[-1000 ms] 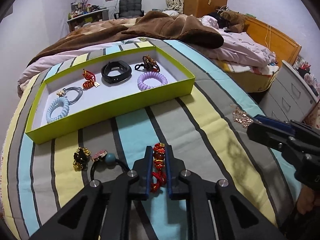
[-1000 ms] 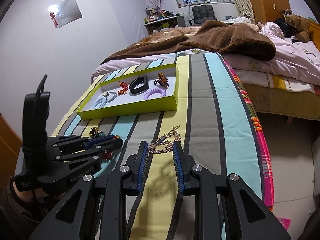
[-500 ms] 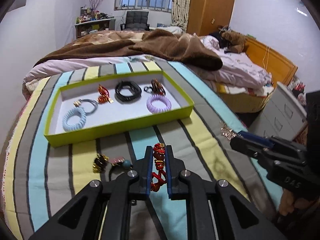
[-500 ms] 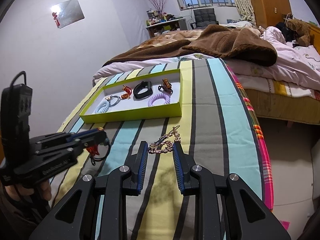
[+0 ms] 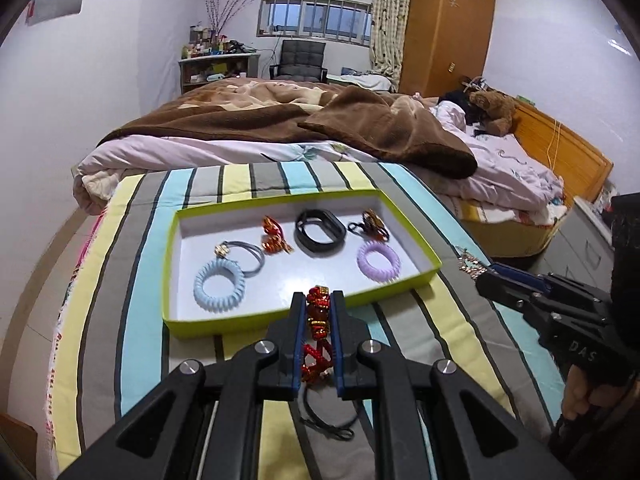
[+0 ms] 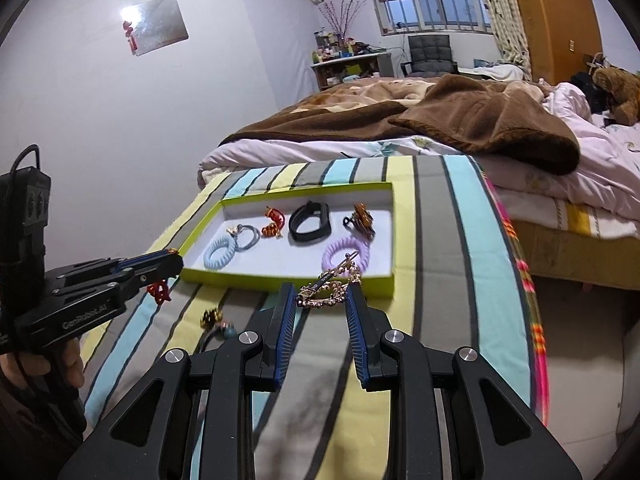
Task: Organize jewelry
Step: 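Carry the red beads into the box with left while right carries the crystal clip there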
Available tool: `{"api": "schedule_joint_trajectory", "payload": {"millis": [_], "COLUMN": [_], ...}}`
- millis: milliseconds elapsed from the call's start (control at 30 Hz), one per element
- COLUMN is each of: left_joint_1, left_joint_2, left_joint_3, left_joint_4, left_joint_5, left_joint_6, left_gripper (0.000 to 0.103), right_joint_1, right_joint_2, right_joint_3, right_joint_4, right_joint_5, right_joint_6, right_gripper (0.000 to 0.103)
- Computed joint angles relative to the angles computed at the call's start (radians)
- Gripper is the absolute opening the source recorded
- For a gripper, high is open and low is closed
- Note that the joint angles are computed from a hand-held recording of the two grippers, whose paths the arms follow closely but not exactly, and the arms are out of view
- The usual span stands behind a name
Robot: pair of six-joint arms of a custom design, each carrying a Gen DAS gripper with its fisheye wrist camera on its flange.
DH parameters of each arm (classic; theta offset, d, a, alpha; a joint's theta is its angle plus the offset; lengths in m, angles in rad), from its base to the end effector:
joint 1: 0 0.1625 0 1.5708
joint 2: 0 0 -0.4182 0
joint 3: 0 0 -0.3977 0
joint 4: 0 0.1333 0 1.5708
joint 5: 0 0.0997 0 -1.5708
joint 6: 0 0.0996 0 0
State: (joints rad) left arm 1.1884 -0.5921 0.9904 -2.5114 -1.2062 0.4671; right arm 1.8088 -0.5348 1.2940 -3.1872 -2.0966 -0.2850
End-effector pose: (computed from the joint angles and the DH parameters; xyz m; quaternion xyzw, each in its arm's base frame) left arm -0.1594 -0.8488 0.2134 0.3462 0.8833 -0.2558 0.1857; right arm 0.2645 -0.7371 0.1209 0.1227 -0.8764 0.3957 0.2457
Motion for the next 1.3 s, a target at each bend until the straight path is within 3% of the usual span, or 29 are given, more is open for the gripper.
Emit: {"api": "schedule_joint_trajectory", "payload": {"millis": [433, 733, 1133, 1300], "left_joint_1": [0.029, 0.044, 0.051, 0.051], "left_joint_2": [0.201, 0.329, 0.404, 0.400], "left_joint_3": [-0.352, -0.570, -0.704, -0.696], "left_joint_4": [0.208, 0.347, 0.441, 0.445], "left_joint_5": [0.008, 0.034, 0.041, 0.035], "left_joint_6": [-0.018, -0.038, -0.063, -0.066], "left_gripper": [0.012, 0.012, 0.012, 0.012], "right_joint_1": [-0.035, -0.059, -0.059, -0.056], "right_joint_2": [0.165, 0.246, 0.293, 0.299], "right_joint_3": [-0.347, -0.503, -0.580, -0.587], "right_joint_4": [0.294, 0.435, 0.508, 0.505], "right_joint_5": [0.051, 0.069, 0.026, 0.012], "right_joint_6": [-0.027, -0.024, -0.069, -0.079], "right_gripper": [0.026, 0.026, 0.027, 0.027]}}
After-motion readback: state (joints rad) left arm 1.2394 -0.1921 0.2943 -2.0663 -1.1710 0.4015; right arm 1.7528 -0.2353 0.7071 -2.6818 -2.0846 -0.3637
